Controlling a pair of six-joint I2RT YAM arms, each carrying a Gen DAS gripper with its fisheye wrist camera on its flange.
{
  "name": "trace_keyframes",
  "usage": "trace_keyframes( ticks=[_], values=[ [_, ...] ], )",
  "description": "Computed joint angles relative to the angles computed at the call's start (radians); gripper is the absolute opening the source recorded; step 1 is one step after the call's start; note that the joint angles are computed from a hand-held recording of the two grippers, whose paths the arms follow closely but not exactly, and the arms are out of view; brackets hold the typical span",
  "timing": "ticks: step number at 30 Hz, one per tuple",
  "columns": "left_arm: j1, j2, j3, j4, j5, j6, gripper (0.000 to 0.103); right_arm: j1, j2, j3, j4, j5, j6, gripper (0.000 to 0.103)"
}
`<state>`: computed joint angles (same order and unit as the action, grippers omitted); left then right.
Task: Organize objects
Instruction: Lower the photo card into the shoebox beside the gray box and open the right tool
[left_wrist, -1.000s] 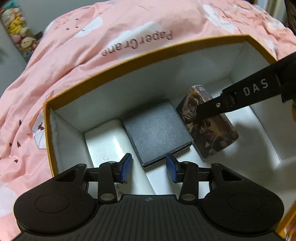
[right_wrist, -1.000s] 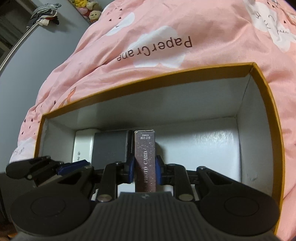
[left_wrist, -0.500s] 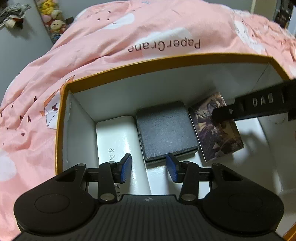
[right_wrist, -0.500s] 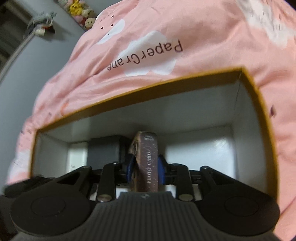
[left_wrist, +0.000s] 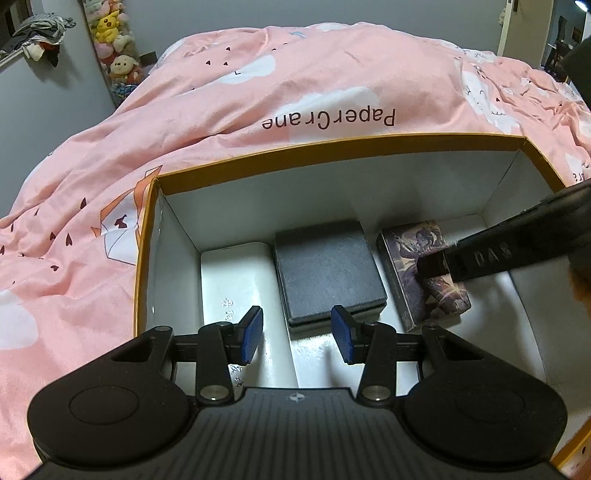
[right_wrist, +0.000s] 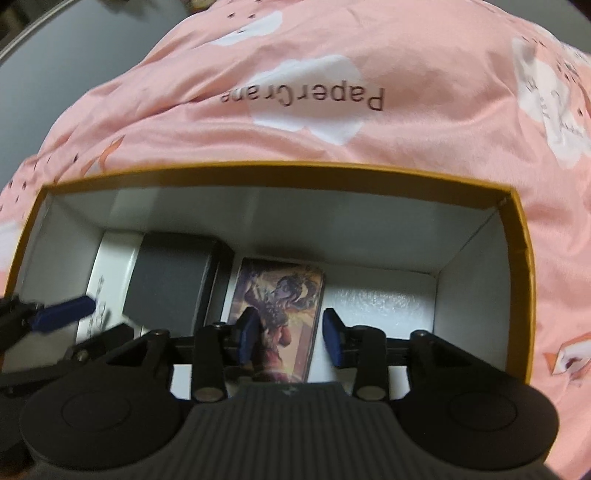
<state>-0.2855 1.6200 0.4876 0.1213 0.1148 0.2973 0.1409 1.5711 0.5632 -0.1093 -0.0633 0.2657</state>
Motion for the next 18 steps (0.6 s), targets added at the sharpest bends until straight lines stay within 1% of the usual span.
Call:
trace_keyframes(
  ticks=[3, 4, 6, 8, 10, 13, 16, 18],
  values=[
    [0.004, 0.000, 0.004, -0.011, 0.015, -0.011, 0.051, 0.019, -0.011, 0.019, -0.076, -0.015, -0.107, 0.057],
    [0.006, 0.005, 0.008, -0.011, 0.019, -0.014, 0.051, 0.031, -0.011, 0.023, -0.093, -0.012, -0.145, 0.057],
    [0.007, 0.001, 0.005, -0.012, 0.021, -0.018, 0.051, 0.071, -0.007, 0.026, -0.114, 0.026, -0.221, 0.060],
    [0.009, 0.002, 0.007, -0.022, 0.027, -0.019, 0.051, 0.115, 0.014, 0.034, -0.119, 0.097, -0.279, 0.060],
    [0.012, 0.003, 0.006, -0.026, 0.032, -0.019, 0.051, 0.133, 0.050, 0.052, -0.129, 0.124, -0.329, 0.060],
    [0.017, 0.003, 0.010, -0.033, 0.045, -0.024, 0.051, 0.143, 0.096, 0.077, -0.134, 0.139, -0.383, 0.058],
    [0.022, 0.002, 0.009, -0.032, 0.056, -0.023, 0.051, 0.136, 0.132, 0.094, -0.126, 0.121, -0.414, 0.051],
    [0.025, 0.003, 0.010, -0.035, 0.063, -0.023, 0.051, 0.141, 0.135, 0.085, -0.095, 0.125, -0.431, 0.051]
  ],
)
